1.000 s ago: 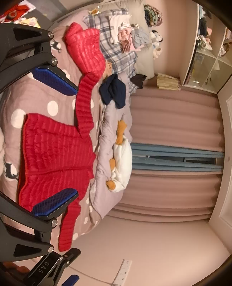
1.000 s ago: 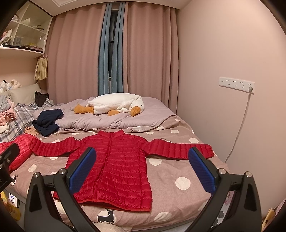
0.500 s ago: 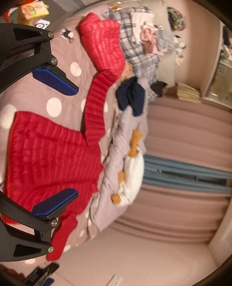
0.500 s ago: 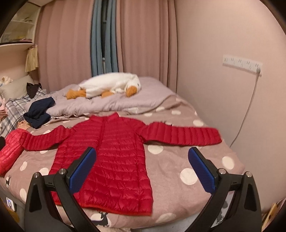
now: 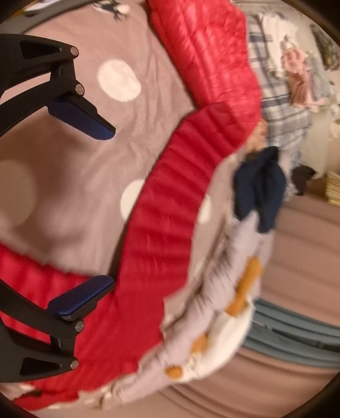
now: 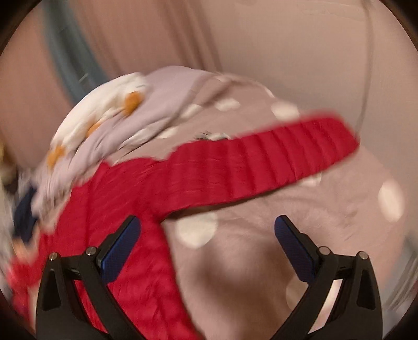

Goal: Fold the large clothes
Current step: 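Grasp one sleeve with the left tool while the right tool grasps the other sleeve, then lift both sleeves and swing them inward over the jacket body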

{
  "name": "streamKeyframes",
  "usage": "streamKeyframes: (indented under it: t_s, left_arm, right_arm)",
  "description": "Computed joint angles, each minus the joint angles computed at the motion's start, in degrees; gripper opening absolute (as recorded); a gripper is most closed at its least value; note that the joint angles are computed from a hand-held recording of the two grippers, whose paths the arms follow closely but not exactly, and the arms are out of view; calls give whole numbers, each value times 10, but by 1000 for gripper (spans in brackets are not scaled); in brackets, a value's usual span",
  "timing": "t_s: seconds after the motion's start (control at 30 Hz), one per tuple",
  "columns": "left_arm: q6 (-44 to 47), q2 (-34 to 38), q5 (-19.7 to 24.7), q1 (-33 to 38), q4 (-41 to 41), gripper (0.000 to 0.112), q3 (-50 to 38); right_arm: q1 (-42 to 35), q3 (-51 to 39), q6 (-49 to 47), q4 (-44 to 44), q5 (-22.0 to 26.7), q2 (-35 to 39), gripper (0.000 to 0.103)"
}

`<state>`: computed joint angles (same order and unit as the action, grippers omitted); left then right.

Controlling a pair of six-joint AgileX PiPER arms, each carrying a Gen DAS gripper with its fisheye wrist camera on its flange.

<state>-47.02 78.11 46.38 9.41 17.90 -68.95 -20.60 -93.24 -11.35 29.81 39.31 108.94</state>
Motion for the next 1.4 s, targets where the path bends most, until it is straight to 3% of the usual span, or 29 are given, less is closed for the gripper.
streamKeyframes:
  t_s: [0.1,0.2,0.27,0.33,0.4,0.43,0.47,0.5,0.53,0.57,0.6,0.67,0.77,0.87,1.1,1.17,1.23,1.3,1.4]
  left_arm:
    - [112,36,-61,104,-172,103,19]
    - [224,66,-89,180,-344,102,33]
    - [320,61,-142,211,-458,102,60]
    - [389,84,-146,244,-573,102,53]
    - [469,118,-123,279,-684,99,32]
    - [494,140,-106,291,-715,92,14]
    - [495,154,-98,295,-723,70,4]
    - [474,159,-100,295,-708,52,2]
    - [429,158,-107,290,-681,44,0]
    - [383,155,-109,285,-649,26,-1]
    - [349,152,-103,285,-621,18,-2]
    - [330,136,-110,289,-609,13,18]
    - [256,77,-135,271,-532,9,64]
    - [222,22,-115,252,-461,9,92]
    - [209,-108,-82,235,-398,8,171]
    - [164,-143,-65,205,-330,9,181]
    - [105,-176,-63,168,-256,8,195]
    - [78,-156,-62,150,-210,11,183]
    - [99,-139,-59,167,-216,24,174]
  right_arm:
    - [-51,-64,23,69,16,90,92]
    - [-84,-58,24,132,-8,115,92]
    - [-105,-41,-18,220,-14,124,93]
    - [-123,-31,-67,323,-14,138,93]
    - [-124,-49,-72,352,-8,149,93]
    - [-122,-64,-66,351,-5,156,93]
    - [-115,-92,-47,340,3,170,93]
    - [-109,-105,-32,332,1,176,86]
    - [-101,-119,-1,311,-7,182,67]
    - [-97,-136,18,295,-8,194,53]
    - [-91,-159,60,265,2,207,19]
    - [-90,-196,90,243,21,234,8]
    - [-96,-198,56,249,19,234,7]
    - [-99,-203,80,171,22,210,7]
    - [-122,-211,110,103,53,177,7]
    - [-124,-245,141,65,76,181,7]
    - [-139,-234,129,83,87,169,8]
    - [-141,-267,128,86,124,185,11]
    - [-149,-245,106,97,126,173,22]
